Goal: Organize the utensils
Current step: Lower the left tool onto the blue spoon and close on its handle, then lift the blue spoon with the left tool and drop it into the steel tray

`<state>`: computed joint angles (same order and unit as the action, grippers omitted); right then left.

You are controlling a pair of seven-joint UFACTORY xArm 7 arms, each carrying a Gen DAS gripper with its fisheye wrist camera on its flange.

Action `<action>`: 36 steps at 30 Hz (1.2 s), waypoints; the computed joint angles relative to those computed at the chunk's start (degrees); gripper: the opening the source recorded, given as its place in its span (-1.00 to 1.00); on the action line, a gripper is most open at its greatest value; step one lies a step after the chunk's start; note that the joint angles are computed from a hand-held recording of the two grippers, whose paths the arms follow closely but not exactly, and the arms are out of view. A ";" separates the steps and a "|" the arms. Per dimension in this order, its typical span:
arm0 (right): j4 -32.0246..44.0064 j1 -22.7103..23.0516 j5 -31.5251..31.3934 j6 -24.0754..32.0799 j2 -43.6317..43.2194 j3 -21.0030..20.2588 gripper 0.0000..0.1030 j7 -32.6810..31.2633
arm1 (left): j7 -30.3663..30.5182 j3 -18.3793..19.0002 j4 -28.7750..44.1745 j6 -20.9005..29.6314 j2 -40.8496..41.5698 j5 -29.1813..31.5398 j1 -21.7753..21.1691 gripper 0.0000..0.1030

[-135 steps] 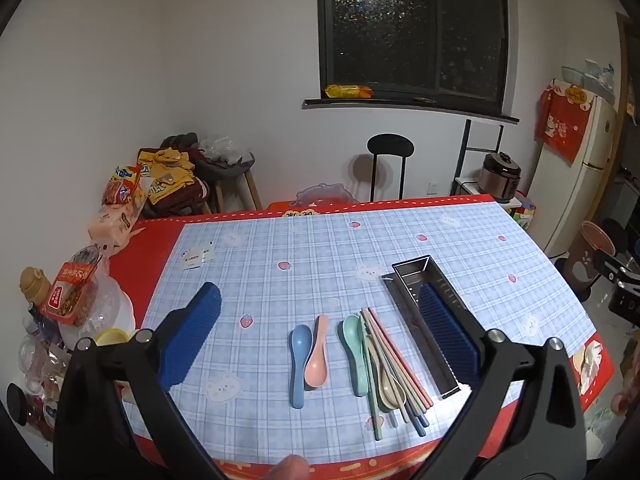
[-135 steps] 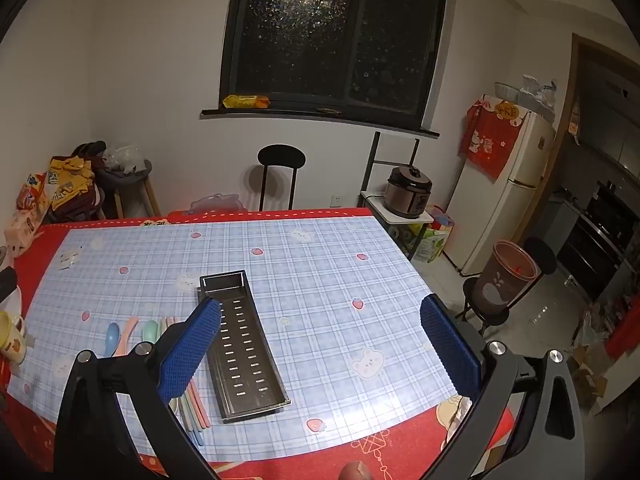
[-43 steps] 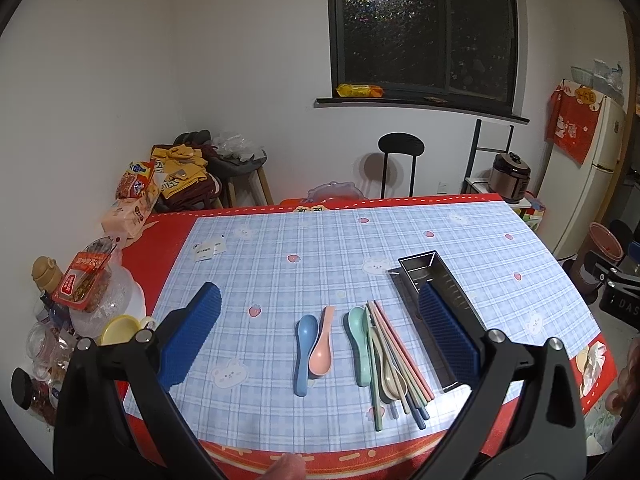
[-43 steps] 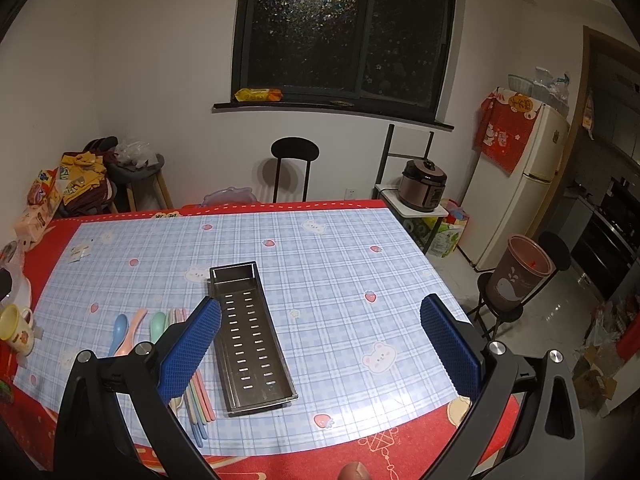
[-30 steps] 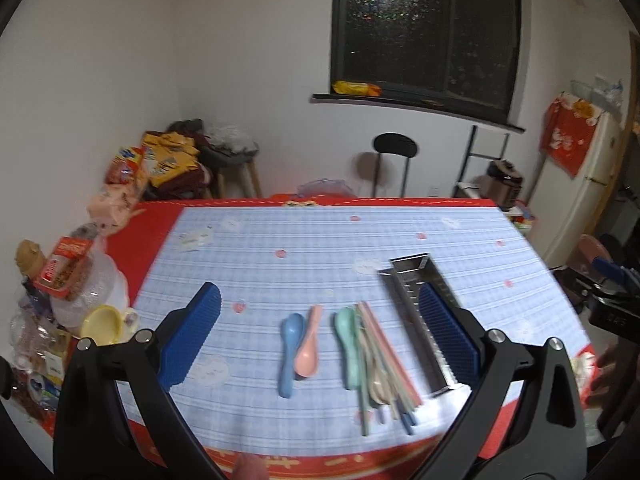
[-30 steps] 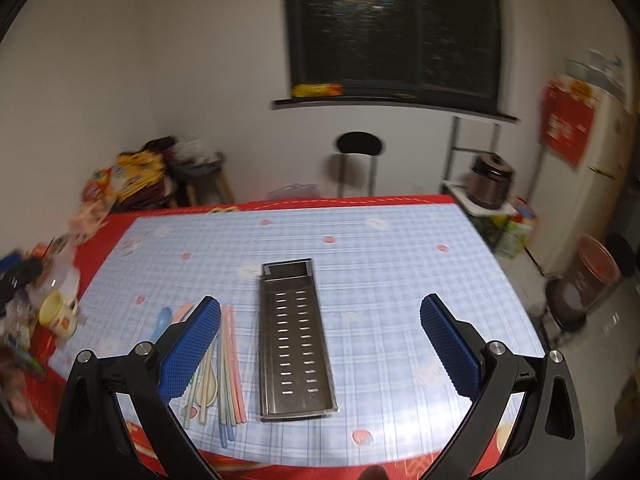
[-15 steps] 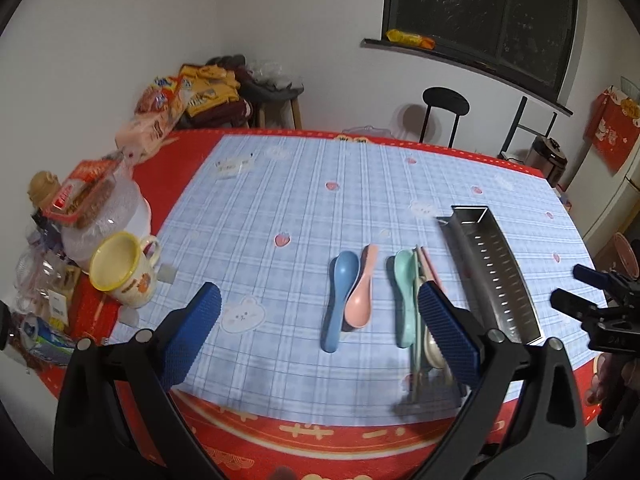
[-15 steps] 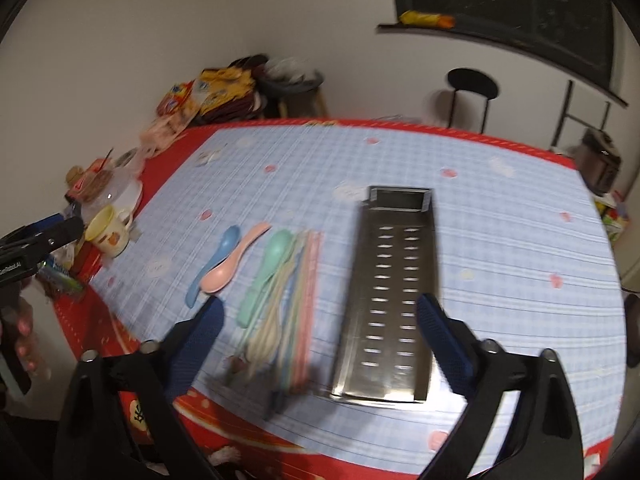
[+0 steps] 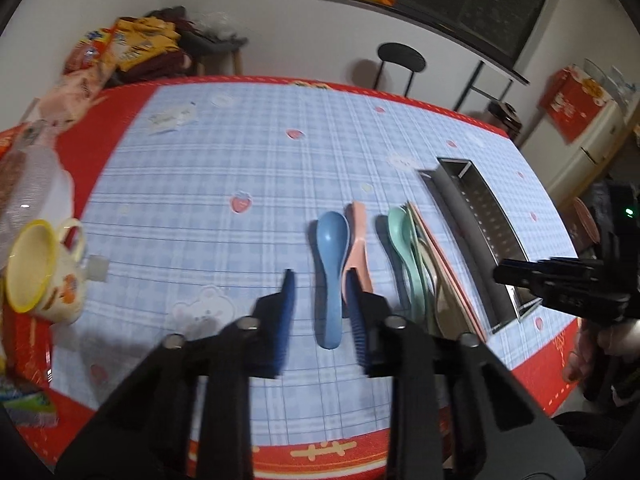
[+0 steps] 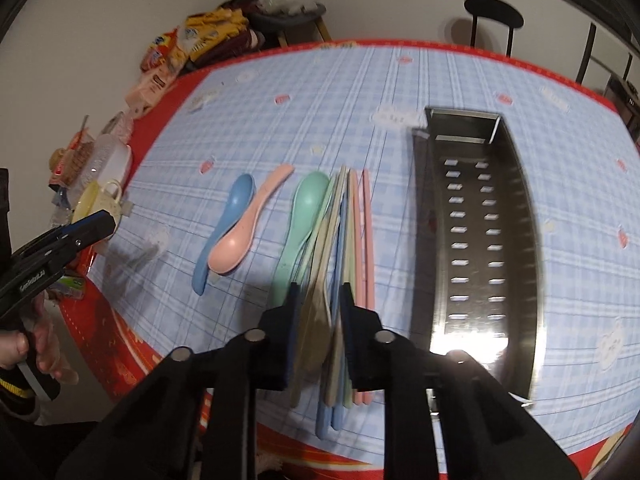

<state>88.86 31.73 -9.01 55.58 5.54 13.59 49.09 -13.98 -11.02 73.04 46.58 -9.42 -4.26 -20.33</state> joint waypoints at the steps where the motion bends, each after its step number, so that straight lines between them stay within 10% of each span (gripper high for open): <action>1: 0.40 0.02 0.34 -0.12 0.90 0.00 -0.70 0.37 | 1.57 0.43 -0.45 -0.46 0.25 -1.31 -0.20 -0.61; 36: -1.52 2.47 -1.05 -4.28 3.02 -0.55 -0.88 8.16 | 12.00 1.51 1.37 3.14 10.38 -15.84 0.72 -0.62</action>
